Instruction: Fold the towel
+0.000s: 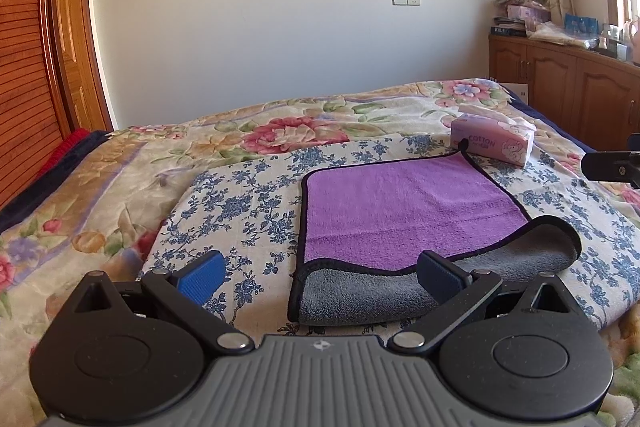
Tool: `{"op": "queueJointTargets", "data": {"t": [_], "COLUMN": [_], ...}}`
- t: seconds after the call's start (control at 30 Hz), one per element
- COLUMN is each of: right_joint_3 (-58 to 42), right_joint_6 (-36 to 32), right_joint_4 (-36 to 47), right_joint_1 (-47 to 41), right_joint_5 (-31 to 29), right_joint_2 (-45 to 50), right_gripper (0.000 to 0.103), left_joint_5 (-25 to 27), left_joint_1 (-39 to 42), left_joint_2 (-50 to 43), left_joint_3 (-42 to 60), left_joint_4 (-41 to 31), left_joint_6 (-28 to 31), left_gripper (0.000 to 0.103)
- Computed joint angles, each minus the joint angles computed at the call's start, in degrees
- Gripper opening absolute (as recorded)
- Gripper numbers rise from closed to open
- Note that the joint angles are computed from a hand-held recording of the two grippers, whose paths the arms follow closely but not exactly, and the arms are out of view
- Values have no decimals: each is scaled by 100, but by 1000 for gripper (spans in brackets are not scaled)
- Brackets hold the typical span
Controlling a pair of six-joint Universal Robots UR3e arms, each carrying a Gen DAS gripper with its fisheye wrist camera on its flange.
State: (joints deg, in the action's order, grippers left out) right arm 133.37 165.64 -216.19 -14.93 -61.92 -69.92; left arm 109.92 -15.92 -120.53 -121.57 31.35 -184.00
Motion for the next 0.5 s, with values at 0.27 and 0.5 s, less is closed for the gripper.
{"op": "queueJointTargets", "data": {"t": [0.27,0.5], "right_joint_3": [-469,-741], "right_joint_6": [-18,-127], "right_joint_4": [338,696], "right_joint_1": [112,193], "right_joint_5": [-111,-178], "right_joint_2": [266,408], "right_gripper": [103,103], "left_joint_5": [-202,-436], "left_joint_1": [232,466], "left_joint_2": [-230,-428], "left_joint_3": [303,537], "left_joint_4": [-224,-380], "left_joint_6": [52,56], "left_gripper": [103,103]}}
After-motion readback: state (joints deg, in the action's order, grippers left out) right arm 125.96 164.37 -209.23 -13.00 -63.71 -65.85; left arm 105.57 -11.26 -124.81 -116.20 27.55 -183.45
